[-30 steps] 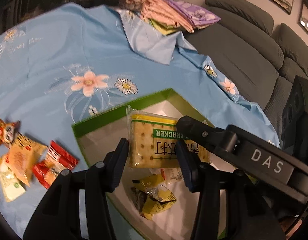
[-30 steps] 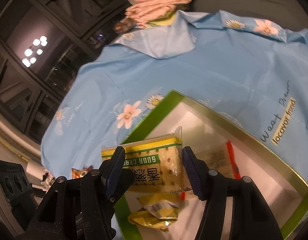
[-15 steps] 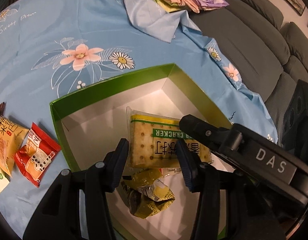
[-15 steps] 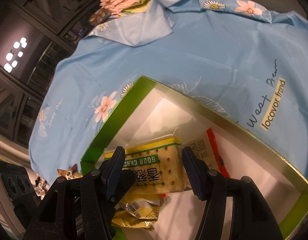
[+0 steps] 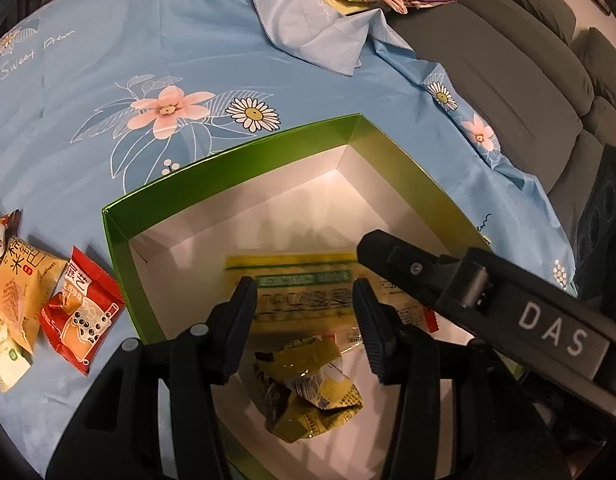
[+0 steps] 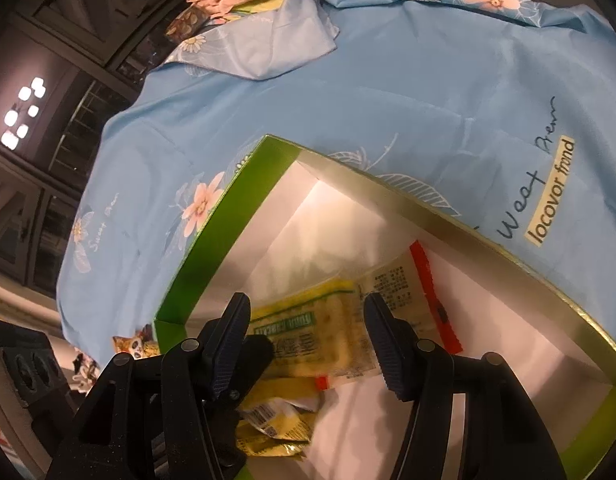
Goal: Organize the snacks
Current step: 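Lower the cracker pack into the box and open the right gripper, then move the right gripper back to the snack pile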
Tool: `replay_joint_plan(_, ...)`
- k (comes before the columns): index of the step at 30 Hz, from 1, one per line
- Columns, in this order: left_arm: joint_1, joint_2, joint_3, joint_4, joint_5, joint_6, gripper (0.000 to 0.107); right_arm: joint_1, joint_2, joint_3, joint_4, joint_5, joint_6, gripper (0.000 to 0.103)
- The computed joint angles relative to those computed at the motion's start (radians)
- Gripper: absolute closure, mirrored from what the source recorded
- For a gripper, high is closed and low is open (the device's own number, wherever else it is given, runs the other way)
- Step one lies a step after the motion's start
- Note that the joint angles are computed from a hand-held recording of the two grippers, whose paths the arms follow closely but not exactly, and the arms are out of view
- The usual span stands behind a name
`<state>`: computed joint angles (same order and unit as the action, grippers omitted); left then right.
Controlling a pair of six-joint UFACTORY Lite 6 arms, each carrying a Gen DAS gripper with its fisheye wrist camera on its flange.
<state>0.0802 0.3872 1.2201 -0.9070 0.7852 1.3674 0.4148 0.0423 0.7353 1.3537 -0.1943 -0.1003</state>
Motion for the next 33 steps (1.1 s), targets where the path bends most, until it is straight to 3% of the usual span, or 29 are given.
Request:
replay_joint_plan(7,0.034,0.004,0.017,-0.009,0.064,-0.012,0.051,0.031,-0.011,0.016,0.279,-0.066,-0.266,0.041)
replay_joint_plan(15,0.119,-0.115,-0.066,-0.087,0.112,0.114,0.031,0.104,-0.043,0.045,0.444,-0.194,-0.42,0.041)
replay_joint_plan(18,0.154,-0.145,-0.08,-0.105,0.14,0.155,0.026,0.137,-0.039,0.077,0.553,-0.272,-0.517,0.036)
replay_joint_plan(23,0.229,-0.159,-0.071,-0.139,0.194,0.192,0.022,0.178,-0.039,0.105,0.588,-0.367,-0.554,0.024)
replay_joint_plan(25,0.265,-0.164,-0.07,-0.147,0.216,0.205,0.02,0.187,-0.032,0.119,0.594,-0.384,-0.567,0.022)
replay_joint_plan(27,0.321,-0.166,-0.069,-0.162,0.239,0.217,0.011,0.194,-0.018,0.144,0.612,-0.402,-0.599,0.022)
replay_joint_plan(33,0.502,-0.123,-0.017,-0.171,0.27,0.245,0.008,0.245,0.039,0.23,0.625,-0.444,-0.659,0.021)
